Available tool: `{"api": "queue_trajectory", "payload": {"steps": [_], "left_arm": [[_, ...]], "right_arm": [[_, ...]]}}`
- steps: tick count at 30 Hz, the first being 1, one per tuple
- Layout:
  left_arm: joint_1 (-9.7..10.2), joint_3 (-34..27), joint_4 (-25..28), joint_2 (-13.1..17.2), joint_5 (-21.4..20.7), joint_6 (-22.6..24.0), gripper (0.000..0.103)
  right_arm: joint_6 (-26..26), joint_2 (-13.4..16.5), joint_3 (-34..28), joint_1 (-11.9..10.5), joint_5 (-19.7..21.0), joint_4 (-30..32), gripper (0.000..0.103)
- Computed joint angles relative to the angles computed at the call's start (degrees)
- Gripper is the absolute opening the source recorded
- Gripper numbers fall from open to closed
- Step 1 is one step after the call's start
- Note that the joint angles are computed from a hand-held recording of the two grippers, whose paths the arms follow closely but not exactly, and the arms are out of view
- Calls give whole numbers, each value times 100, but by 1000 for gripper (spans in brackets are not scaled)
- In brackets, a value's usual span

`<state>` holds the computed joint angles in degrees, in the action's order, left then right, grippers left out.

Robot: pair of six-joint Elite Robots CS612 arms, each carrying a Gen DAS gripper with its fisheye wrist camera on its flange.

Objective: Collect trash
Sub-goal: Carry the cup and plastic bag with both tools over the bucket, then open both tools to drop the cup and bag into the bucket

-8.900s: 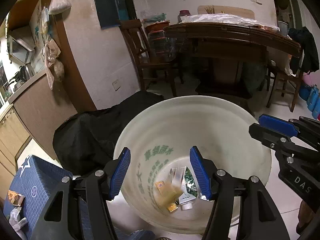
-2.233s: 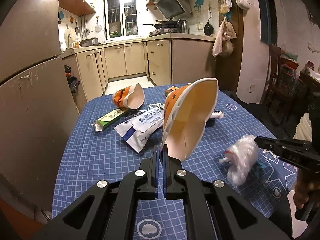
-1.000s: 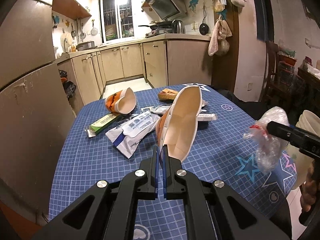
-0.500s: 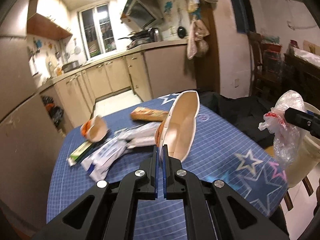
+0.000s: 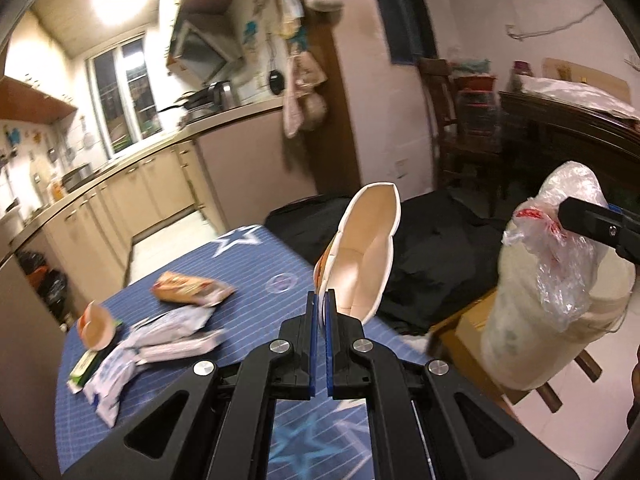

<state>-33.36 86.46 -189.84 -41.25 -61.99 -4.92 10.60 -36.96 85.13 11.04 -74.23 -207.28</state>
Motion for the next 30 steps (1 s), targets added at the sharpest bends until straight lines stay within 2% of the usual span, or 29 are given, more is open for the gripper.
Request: {"api": "queue_trajectory", "payload": {"steps": [17, 21, 24, 30], "left_arm": [[-272, -1215, 317, 543, -1157, 785, 4], [-357, -1558, 460, 719, -1509, 1037, 4], [-407, -1804, 673, 845, -1763, 1086, 4], [-500, -2162, 990, 1071, -1862, 1255, 4]], "right_arm": [[240, -221, 517, -384, -1044, -534, 49], [260, -255, 644, -457, -1265, -532, 49], [180, -275, 723, -469, -1580, -497, 49], [126, -242, 709, -525, -1882, -186, 50]]}}
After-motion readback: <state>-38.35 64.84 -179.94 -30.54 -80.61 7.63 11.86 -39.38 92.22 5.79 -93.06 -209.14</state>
